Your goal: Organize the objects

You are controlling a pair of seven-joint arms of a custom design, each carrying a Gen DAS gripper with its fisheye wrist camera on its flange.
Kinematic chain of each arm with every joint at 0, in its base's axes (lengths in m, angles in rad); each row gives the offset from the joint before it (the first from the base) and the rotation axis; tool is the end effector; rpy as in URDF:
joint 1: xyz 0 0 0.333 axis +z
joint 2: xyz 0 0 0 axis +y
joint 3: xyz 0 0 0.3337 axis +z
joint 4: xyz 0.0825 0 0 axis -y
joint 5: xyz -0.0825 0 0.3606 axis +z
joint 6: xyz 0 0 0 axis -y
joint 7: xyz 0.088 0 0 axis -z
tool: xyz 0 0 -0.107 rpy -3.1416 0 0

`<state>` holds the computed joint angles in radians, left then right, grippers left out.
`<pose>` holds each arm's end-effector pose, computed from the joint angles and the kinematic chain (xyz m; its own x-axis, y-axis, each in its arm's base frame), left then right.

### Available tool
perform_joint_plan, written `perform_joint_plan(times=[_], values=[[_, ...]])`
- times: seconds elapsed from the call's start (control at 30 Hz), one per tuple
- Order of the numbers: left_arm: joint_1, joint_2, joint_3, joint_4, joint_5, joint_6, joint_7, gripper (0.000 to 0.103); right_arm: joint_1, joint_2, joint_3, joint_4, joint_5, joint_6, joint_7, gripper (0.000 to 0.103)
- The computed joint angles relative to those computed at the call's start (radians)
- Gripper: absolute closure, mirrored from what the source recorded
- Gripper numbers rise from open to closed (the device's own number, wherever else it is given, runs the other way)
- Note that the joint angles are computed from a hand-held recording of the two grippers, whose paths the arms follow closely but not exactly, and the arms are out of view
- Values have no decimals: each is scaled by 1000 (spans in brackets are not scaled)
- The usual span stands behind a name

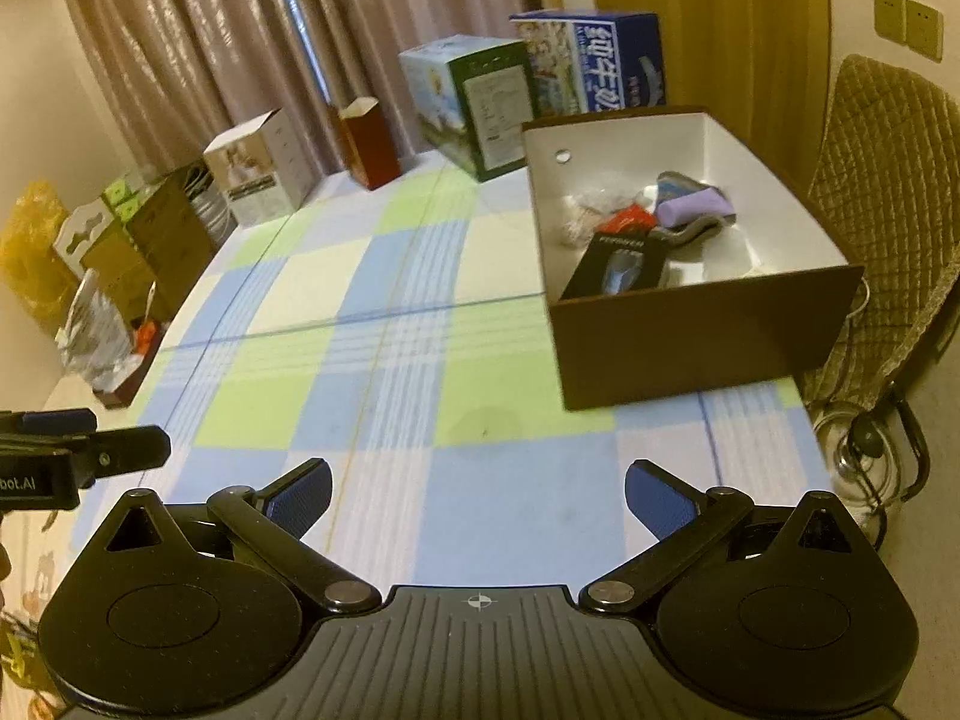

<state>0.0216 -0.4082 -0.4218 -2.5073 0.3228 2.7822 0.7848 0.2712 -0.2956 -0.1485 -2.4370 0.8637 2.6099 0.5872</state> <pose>0.3918 -0.1988 0.5133 0.0712 -0.9954 0.0639 -0.7484 -0.0957 -0.6563 0.4522 0.0354 0.4866 0.4911 -0.8401 -0.2302 -0.7223 -0.2450 -0.6468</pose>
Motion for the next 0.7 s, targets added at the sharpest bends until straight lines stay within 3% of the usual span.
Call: perform_joint_plan(times=[0.17, 0.7], values=[[-23, -85, 24, -71, -41, -12, 24, 1, 19, -61, 5, -59, -5, 7, 5, 2], [-31, -251, 19, -186, -167, -33, 116, 1, 119, -163, -37, -158, -55, 69, 58, 2]])
